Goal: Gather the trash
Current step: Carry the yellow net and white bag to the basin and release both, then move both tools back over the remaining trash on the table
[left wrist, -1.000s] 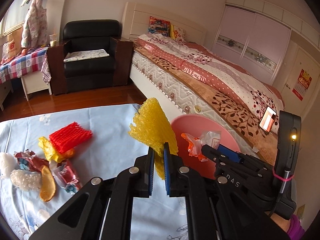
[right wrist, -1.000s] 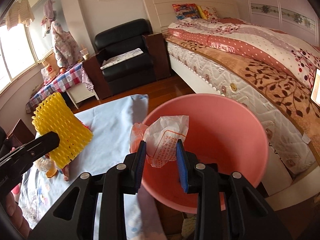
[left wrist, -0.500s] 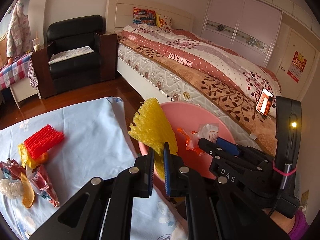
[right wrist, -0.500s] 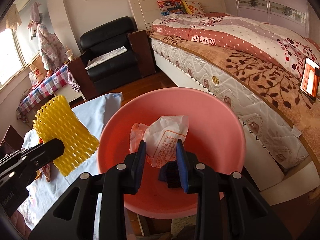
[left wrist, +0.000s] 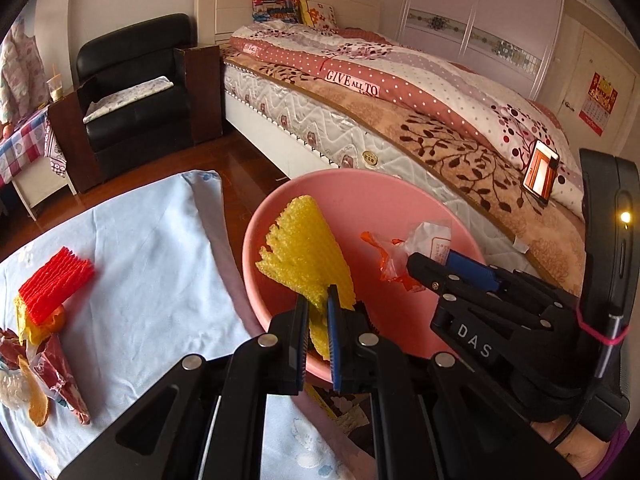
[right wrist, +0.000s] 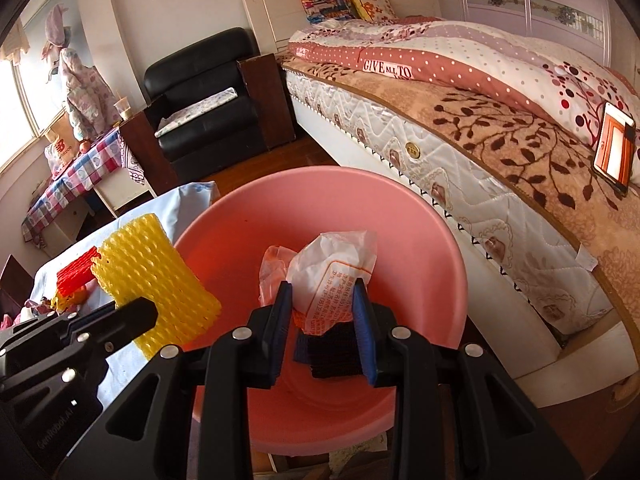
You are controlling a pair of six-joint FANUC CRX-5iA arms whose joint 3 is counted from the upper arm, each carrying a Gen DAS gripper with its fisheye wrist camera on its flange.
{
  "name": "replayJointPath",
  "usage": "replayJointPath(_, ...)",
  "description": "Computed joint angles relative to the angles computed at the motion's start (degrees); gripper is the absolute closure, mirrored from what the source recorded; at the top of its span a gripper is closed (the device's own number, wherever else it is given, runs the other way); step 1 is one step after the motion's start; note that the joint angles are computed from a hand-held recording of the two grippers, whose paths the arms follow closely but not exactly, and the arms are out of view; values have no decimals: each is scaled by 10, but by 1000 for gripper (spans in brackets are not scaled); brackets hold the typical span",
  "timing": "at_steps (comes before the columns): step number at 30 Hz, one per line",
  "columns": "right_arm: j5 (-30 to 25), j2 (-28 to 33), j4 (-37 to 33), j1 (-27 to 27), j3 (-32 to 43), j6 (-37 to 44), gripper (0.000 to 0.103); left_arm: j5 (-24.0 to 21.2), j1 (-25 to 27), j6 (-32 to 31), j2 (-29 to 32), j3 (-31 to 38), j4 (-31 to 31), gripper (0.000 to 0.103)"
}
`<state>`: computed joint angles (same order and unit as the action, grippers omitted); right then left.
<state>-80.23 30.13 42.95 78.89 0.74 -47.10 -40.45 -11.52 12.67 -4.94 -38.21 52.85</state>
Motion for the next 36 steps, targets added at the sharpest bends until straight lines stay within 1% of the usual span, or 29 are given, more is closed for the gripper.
replayJointPath(8, 8, 3, -2, -5, 0, 14, 72, 7, -12, 7, 6, 0, -10, 95)
replayJointPath(12, 10, 3, -3, -7, -2, 15, 72, 14, -16, -5, 2, -7, 5, 93)
replayJointPath(13, 10, 3, -5, -8, -2, 15, 71, 14, -16, -6, 2, -7, 8, 91)
replayJointPath(15, 14, 2, -8, -9, -3, 15, 71, 13, -17, -6, 3, -7, 13, 73)
replayJointPath(17, 26, -4, -4, -9, -13, 7, 71, 8, -14, -9, 4, -7, 22, 64)
replayJointPath(20, 35, -8, 0, -10, -22, 2, 70, -1, -7, -14, 5, -6, 31, 59)
replayJointPath(22, 36, -9, 5, -9, -24, 0, 66, -3, -5, -15, 6, -6, 34, 58)
replayJointPath(24, 37, -9, 13, -8, -28, -4, 58, -6, -2, -13, 8, -4, 35, 58)
replayJointPath(27, 39, -10, 20, -8, -31, -9, 50, -12, 6, -13, 6, -5, 36, 58)
replayJointPath(36, 34, -2, 45, -2, -12, -2, 50, -32, 35, -20, -8, -14, 52, 58)
